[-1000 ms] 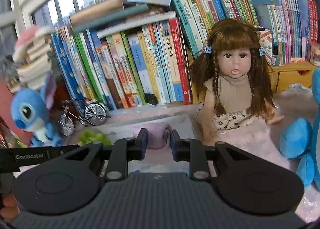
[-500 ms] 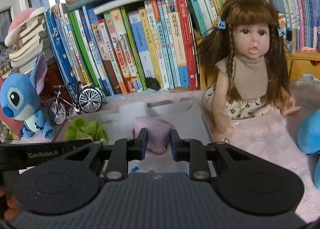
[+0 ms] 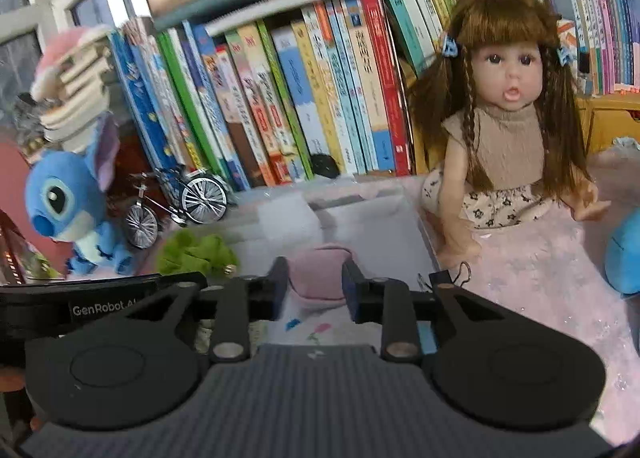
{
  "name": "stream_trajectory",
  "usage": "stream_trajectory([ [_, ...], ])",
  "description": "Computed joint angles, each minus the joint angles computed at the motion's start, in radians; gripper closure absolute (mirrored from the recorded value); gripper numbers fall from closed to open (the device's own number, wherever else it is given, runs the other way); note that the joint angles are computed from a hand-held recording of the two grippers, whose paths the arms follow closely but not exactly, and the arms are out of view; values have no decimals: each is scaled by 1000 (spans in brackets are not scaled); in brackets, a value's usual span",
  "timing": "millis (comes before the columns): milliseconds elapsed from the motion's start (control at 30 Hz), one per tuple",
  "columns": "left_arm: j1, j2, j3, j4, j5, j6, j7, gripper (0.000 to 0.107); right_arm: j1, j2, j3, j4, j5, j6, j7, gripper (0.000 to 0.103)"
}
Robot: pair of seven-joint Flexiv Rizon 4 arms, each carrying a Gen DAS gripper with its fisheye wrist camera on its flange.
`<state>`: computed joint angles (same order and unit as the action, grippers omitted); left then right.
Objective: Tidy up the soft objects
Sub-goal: 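Move both grippers back toward the purple plush and gold sequin bow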
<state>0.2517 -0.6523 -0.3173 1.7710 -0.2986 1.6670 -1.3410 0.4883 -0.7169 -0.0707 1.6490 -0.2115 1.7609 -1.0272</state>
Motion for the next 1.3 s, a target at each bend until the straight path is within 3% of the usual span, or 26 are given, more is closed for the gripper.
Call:
stream_trajectory([
  [100,49,36,-56,54,14,41,3,37,28,31,-29,58,13,76,-29,26],
  [200,153,66,-168,122,64,88,4,27,35,68,-24,110,23,106,-76,20],
  [433,350,144,-339,274,215,162,-65,21,52,154,-10,238,92,173,-161,10],
  [533,433,168,-403,339,280,193,-115,21,1,179,56,286,89,211,-190,1],
  [800,558,235,-466,476,463,243,-202,16,-4,227,91,380,119,237,-262,0],
  [967,677,240,-564,541,551,251,-273,16,-37,235,138,424,111,244,-269,0],
  [1300,675,298,-512,614,607,254,-310,16,12,240,100,461,158,218,-271,0],
])
